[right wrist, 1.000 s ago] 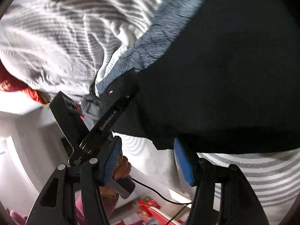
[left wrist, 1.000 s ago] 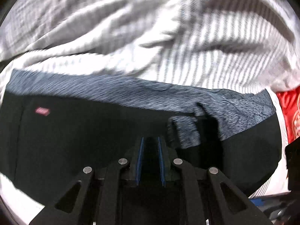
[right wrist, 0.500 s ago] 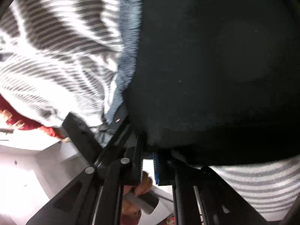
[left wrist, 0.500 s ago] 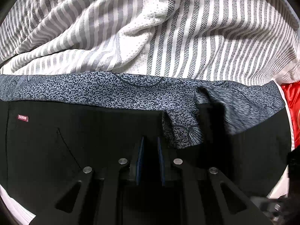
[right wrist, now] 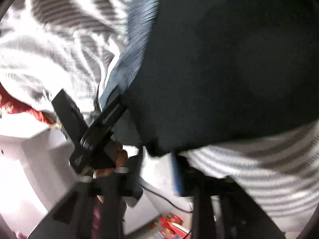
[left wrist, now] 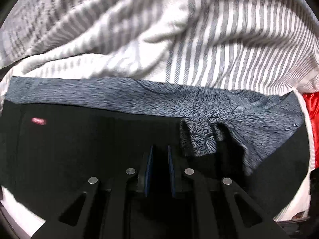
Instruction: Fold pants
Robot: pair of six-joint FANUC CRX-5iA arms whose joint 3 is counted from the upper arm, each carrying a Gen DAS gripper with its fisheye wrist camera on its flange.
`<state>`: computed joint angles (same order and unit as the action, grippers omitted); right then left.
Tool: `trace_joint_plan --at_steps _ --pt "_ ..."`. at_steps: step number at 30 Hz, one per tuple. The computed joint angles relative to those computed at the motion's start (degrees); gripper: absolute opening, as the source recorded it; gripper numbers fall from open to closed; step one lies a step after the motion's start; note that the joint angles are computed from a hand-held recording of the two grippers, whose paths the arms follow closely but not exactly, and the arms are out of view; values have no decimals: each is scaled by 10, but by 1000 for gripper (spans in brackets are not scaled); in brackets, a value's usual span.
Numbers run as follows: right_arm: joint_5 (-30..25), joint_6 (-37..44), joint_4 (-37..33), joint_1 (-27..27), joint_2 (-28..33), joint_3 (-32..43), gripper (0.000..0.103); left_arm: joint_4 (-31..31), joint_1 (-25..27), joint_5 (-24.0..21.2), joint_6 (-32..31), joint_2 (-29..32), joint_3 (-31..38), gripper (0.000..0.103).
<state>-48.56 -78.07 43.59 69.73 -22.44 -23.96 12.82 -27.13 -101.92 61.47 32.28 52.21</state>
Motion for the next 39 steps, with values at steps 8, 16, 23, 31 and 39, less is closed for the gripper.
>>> trace_joint_plan --at_steps 8,16,23,31,39 --pt "-399 364 -203 2 82 292 77 43 -3 -28 15 -25 10 66" --pt "-577 464 -296 -56 104 340 77 14 -49 26 44 -90 -86 92" --pt "-548 504 -377 -119 109 310 82 -23 -60 32 81 -101 -136 102" --pt "-584 461 -357 -73 91 336 83 -2 -47 -50 134 -46 -53 102" --pt "-618 408 -331 -15 97 368 83 4 -28 -52 149 -54 -18 102"
